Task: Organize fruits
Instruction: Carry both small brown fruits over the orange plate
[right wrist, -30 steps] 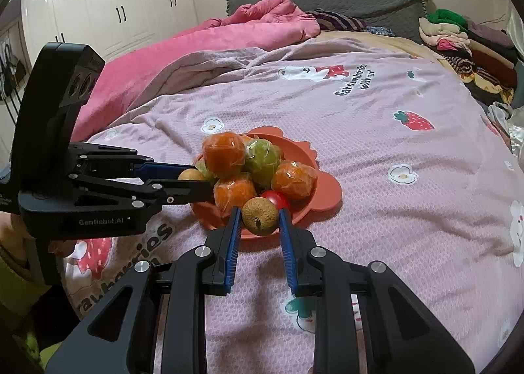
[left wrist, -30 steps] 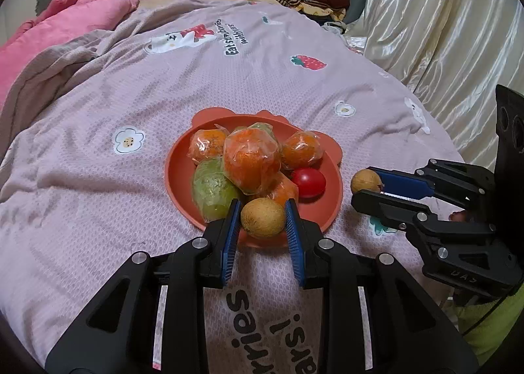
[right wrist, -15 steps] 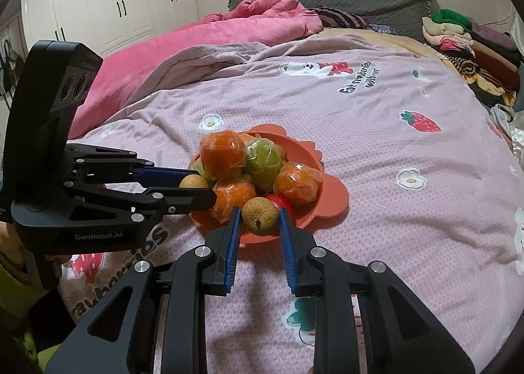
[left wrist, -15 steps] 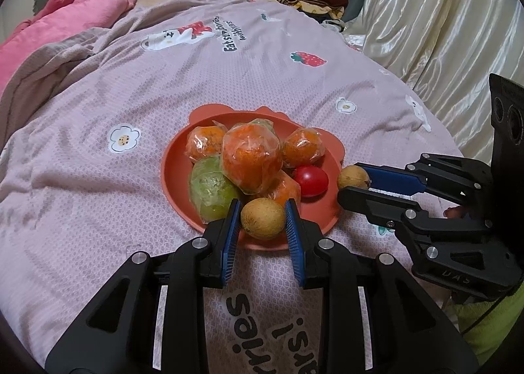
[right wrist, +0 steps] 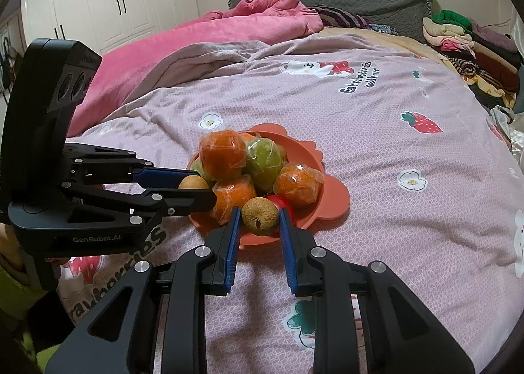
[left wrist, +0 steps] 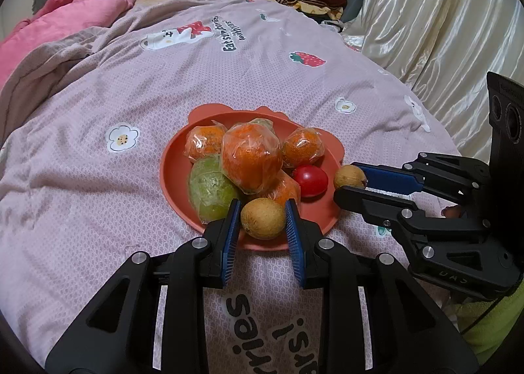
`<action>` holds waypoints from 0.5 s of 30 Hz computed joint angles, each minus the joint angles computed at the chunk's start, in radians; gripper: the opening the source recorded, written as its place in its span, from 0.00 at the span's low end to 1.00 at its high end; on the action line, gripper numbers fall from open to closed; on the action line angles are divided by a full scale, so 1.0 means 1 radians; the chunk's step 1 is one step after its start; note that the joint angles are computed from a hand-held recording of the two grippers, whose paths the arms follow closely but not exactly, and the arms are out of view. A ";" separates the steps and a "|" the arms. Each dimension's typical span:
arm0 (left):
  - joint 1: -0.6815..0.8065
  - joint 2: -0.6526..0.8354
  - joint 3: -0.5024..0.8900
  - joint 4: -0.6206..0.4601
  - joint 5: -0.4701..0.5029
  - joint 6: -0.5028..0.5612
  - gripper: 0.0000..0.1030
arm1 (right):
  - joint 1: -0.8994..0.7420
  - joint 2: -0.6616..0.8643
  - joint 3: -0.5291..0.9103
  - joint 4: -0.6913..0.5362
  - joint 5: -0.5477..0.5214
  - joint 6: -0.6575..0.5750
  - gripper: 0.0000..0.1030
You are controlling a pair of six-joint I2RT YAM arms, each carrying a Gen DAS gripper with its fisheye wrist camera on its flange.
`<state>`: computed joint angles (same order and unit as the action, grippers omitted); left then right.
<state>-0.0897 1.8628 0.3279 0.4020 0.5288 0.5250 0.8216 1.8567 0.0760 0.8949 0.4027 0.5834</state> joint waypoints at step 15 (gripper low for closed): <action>0.004 0.002 -0.008 0.006 0.003 0.002 0.19 | -0.012 0.027 -0.002 0.034 -0.002 -0.007 0.22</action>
<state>-0.0855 1.8644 0.3200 0.4082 0.5320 0.5274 0.8092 1.8834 0.0736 0.9292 0.4011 0.5761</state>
